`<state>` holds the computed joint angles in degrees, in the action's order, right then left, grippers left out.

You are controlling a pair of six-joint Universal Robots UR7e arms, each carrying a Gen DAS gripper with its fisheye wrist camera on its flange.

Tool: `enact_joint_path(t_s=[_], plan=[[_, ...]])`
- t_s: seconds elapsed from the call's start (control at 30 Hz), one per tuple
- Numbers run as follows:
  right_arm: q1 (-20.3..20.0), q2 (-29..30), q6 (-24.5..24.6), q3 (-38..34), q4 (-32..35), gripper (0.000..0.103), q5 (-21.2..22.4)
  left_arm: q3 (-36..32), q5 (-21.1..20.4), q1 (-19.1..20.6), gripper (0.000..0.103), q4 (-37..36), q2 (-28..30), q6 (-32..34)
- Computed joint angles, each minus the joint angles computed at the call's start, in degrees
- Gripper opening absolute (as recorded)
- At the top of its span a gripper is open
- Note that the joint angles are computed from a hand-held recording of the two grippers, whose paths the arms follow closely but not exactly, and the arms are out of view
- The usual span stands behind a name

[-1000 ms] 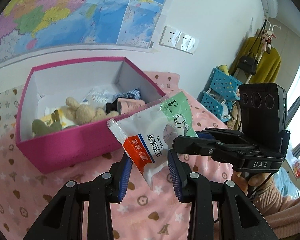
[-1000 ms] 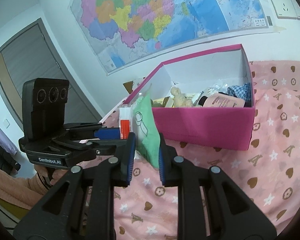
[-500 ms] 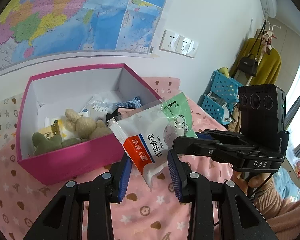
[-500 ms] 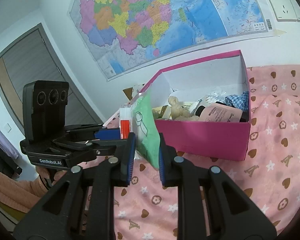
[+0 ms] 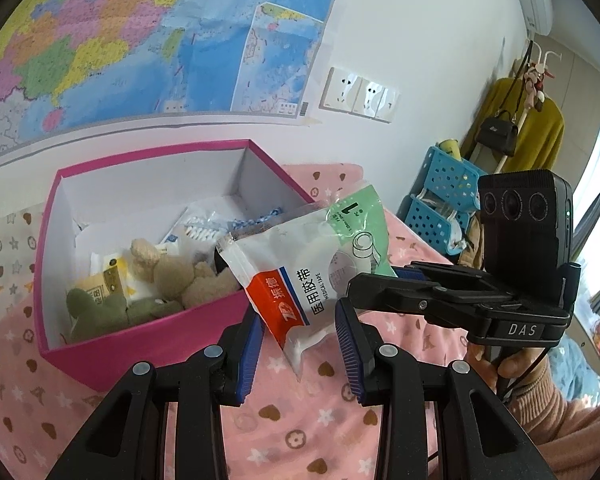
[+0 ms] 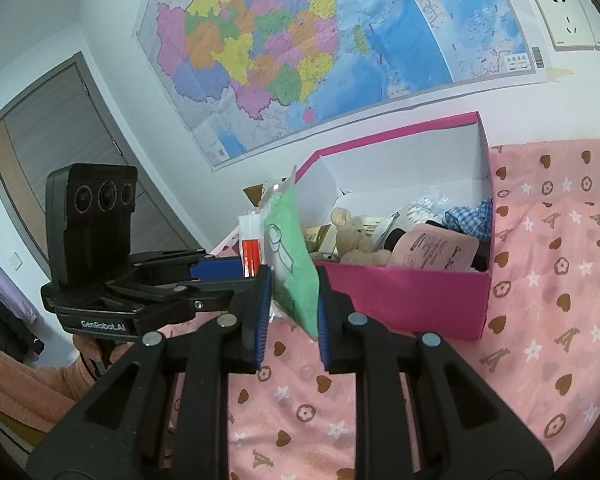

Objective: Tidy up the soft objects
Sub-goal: 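Lift the tape bag and carry it toward the magenta box, then lower the tape bag into the box and open the right tool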

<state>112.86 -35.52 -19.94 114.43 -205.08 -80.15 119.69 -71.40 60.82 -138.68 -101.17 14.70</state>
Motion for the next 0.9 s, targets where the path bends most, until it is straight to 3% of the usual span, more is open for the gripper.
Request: enact_joint_path(t_s=[0.9], plan=[[0.13,0.34,0.15,-2.38,1.94,0.023,-0.28,-2.5,0.94,0.74,0.036,-1.75,2.99,1.05]])
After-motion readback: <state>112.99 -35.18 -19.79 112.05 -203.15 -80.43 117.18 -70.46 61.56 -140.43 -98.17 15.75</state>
